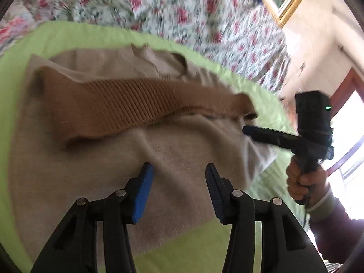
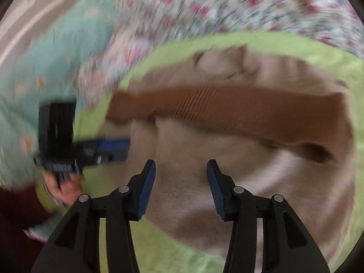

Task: Fold small clothes
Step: 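Fold the hem up toward the collar with both grippers and release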

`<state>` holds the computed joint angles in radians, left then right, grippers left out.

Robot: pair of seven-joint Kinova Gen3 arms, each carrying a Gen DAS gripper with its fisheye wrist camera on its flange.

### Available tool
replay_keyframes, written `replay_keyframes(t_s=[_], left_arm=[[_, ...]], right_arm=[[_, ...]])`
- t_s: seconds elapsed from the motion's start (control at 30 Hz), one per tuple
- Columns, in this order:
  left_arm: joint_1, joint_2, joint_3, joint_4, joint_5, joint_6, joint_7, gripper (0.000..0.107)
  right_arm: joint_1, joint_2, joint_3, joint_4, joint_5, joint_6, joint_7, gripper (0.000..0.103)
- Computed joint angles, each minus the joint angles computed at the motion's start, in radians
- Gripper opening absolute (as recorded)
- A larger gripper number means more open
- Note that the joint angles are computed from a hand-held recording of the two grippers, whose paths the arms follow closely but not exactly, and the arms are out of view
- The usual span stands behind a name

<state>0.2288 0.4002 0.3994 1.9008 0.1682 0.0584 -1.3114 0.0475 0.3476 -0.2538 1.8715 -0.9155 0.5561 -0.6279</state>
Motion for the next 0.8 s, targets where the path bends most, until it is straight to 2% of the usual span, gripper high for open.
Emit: replay_keyframes(t_s=[0.1,0.17,0.23,0.3,0.37,0.43,0.5,0.57,0.7,0.8], left_arm=[[0.002,0.038,-0.024,-0.085,-0.009,0.106,-0.023,0.045],[0.019,0.052,-0.076,-0.143,0.003,0.172,-0.053,0.034],[0.061,0.065,-0.169,-0.208,-0.035,0.234,-0.024,0.032],[0.091,0.085,-0.261,-0.268,-0.095,0.278,0.053,0.032],[0.118,0.09,-0.354,-0.291,-0.117,0.286,0.135,0.029],[0.102,0.075,-0.392,-0.267,-0.098,0.247,0.181,0.029],[0.12,0.035,-0.448,-0.198,-0.087,0.173,0.246,0.031],[0.184,-0.001,-0.524,-0.134,-0.122,0.115,0.325,0.04],[0.257,-0.085,-0.559,0.018,-0.146,0.01,0.392,0.041],[0.377,-0.153,-0.612,0.138,-0.109,-0.088,0.393,0.041]], right_arm=[[-0.123,0.05,0.134,-0.094,0.112,0.044,-0.111,0.048],[-0.193,0.071,0.226,-0.135,0.149,0.005,-0.193,0.046],[-0.266,0.087,0.319,-0.156,0.199,-0.074,-0.274,0.046],[-0.31,0.104,0.411,-0.175,0.235,-0.156,-0.355,0.046],[-0.303,0.097,0.448,-0.172,0.205,-0.193,-0.437,0.046],[-0.258,0.075,0.411,-0.134,0.145,-0.249,-0.479,0.048],[-0.19,0.022,0.329,-0.065,0.118,-0.328,-0.457,0.05],[-0.11,-0.012,0.236,-0.017,0.049,-0.361,-0.391,0.055],[0.04,-0.075,0.064,0.074,-0.057,-0.371,-0.262,0.056],[0.107,-0.111,-0.061,0.147,-0.157,-0.405,-0.175,0.058]])
